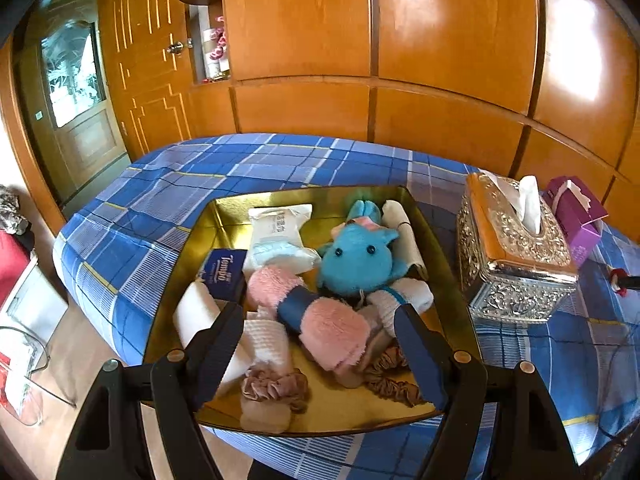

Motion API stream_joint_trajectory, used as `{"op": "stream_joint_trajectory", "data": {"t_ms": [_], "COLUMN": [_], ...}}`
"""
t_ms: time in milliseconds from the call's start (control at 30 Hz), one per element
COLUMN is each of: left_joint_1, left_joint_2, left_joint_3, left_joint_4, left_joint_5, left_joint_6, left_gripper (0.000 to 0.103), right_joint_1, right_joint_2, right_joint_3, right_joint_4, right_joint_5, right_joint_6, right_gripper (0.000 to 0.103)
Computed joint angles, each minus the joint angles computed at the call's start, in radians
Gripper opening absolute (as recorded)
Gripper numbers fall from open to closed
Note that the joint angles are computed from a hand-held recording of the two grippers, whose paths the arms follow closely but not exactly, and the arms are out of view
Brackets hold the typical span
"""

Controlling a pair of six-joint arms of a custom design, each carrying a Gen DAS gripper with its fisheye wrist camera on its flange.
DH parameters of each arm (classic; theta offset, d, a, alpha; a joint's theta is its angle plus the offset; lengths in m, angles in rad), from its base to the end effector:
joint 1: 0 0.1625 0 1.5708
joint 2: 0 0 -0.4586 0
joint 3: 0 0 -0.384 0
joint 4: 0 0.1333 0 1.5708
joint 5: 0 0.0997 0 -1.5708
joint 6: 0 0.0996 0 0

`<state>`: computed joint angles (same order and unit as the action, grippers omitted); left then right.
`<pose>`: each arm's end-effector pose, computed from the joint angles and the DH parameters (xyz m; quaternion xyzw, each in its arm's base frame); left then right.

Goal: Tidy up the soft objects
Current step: 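Carry the red cloth to the tray and release it with the right tool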

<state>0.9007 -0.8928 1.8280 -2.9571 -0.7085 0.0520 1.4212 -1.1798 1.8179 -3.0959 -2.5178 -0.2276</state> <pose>-0.2297 -0.6263 0.1958 0.2254 0.8614 -0.3174 0.3262 -0.0363 -0.5925 0.3983 -0.1642 -0.8109 0.2979 0.4762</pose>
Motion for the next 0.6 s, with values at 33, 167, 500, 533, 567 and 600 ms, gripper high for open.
{"op": "stream_joint_trajectory", "data": {"t_ms": [33, 167, 500, 533, 567, 600], "left_joint_1": [0.002, 0.01, 0.032, 0.034, 0.036, 0.039], "left_joint_2": [0.0, -0.003, -0.029, -0.034, -0.038, -0.044], "left_joint_3": [0.0, 0.002, 0.019, 0.021, 0.023, 0.026], "left_joint_4": [0.005, 0.017, 0.004, -0.001, -0.006, -0.011], "left_joint_5": [-0.004, -0.019, -0.022, -0.018, -0.014, -0.007], "left_joint_6": [-0.001, -0.001, -0.033, -0.035, -0.036, -0.038], "left_gripper": [0.078, 0.078, 0.078, 0.078, 0.078, 0.078], "right_joint_1": [0.002, 0.064, 0.343, 0.373, 0.393, 0.416], "right_joint_2": [-0.006, 0.004, 0.188, 0.216, 0.236, 0.261], "right_joint_3": [-0.005, -0.065, -0.376, -0.399, -0.413, -0.426], "right_joint_4": [0.024, 0.033, -0.033, -0.016, 0.0, 0.024], "right_joint_5": [0.015, -0.011, 0.071, 0.115, 0.147, 0.188], "right_joint_6": [0.03, 0.06, -0.253, -0.281, -0.3, -0.32], "right_gripper": [0.024, 0.023, 0.024, 0.024, 0.024, 0.024]}}
